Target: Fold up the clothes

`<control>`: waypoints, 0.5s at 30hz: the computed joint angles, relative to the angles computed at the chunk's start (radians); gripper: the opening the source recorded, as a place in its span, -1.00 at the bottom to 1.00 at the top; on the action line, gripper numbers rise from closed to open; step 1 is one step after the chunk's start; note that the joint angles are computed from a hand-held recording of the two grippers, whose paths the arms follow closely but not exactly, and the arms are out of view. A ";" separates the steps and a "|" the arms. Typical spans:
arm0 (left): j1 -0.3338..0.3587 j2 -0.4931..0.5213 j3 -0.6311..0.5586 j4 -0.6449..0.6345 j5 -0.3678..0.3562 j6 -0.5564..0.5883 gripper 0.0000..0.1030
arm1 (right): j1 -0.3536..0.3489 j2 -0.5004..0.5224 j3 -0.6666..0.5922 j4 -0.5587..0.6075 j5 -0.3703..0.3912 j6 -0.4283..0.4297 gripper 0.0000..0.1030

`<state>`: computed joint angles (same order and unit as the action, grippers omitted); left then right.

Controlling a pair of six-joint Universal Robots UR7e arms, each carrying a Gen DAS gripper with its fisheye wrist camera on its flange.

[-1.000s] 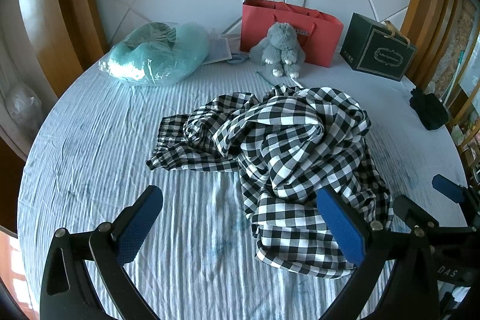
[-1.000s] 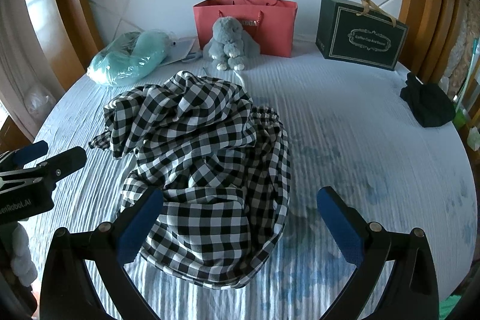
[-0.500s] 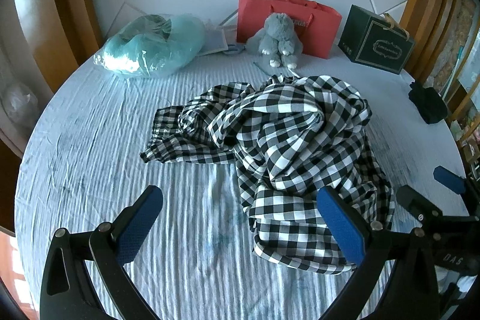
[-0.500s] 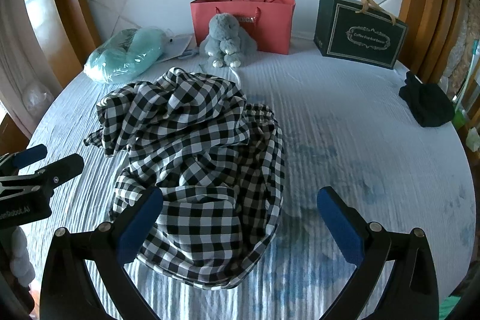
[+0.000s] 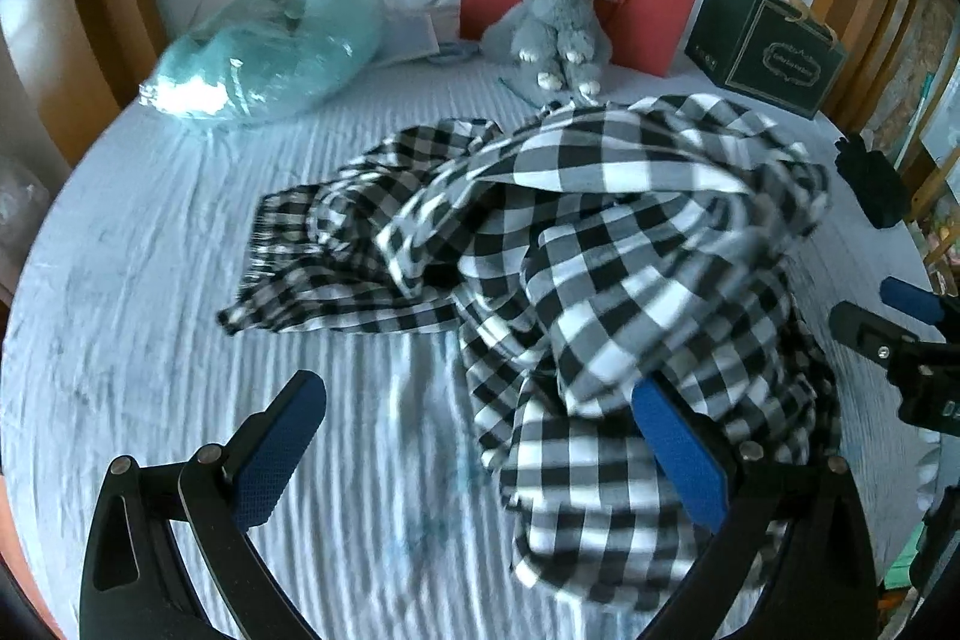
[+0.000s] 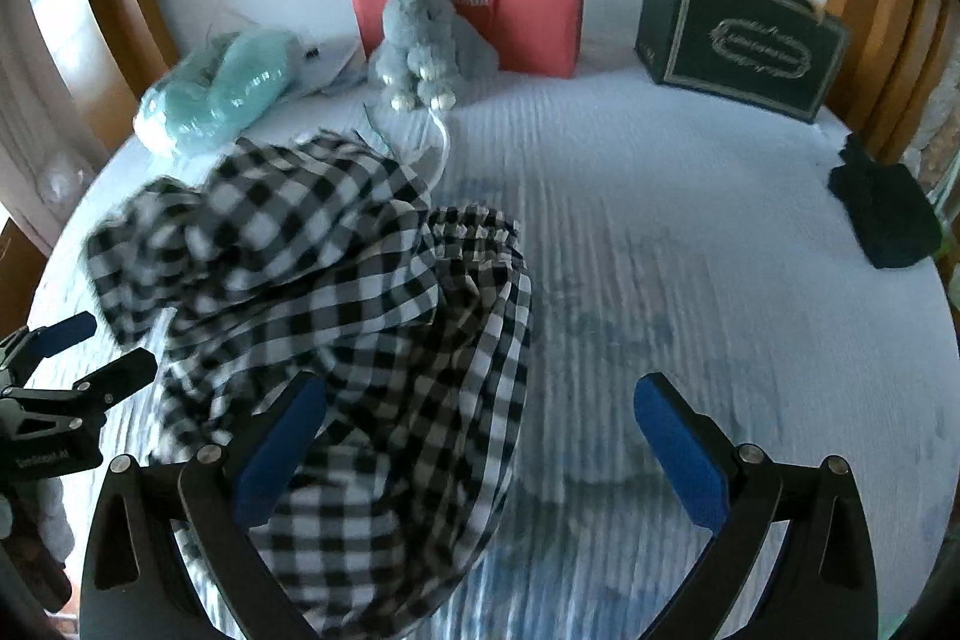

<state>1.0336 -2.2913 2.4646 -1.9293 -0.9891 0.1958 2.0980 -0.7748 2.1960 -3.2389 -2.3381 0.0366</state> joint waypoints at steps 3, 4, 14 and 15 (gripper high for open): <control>0.025 0.063 0.017 -0.088 -0.003 0.027 0.92 | -0.032 0.041 -0.048 0.035 0.001 -0.025 1.00; 0.032 0.085 0.022 -0.117 -0.004 0.035 0.89 | -0.042 0.050 -0.057 0.035 0.006 -0.032 1.00; 0.188 0.296 -0.075 -0.191 -0.119 0.032 -0.81 | -0.130 0.125 -0.156 0.129 0.115 -0.033 0.17; 0.186 0.285 -0.078 -0.194 -0.107 0.039 -0.83 | -0.131 0.123 -0.157 0.139 0.137 -0.034 -0.59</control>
<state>1.2199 -2.0066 2.3863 -2.1237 -1.0965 0.2352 1.9668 -0.6517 2.0389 -3.1002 -2.2007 0.0029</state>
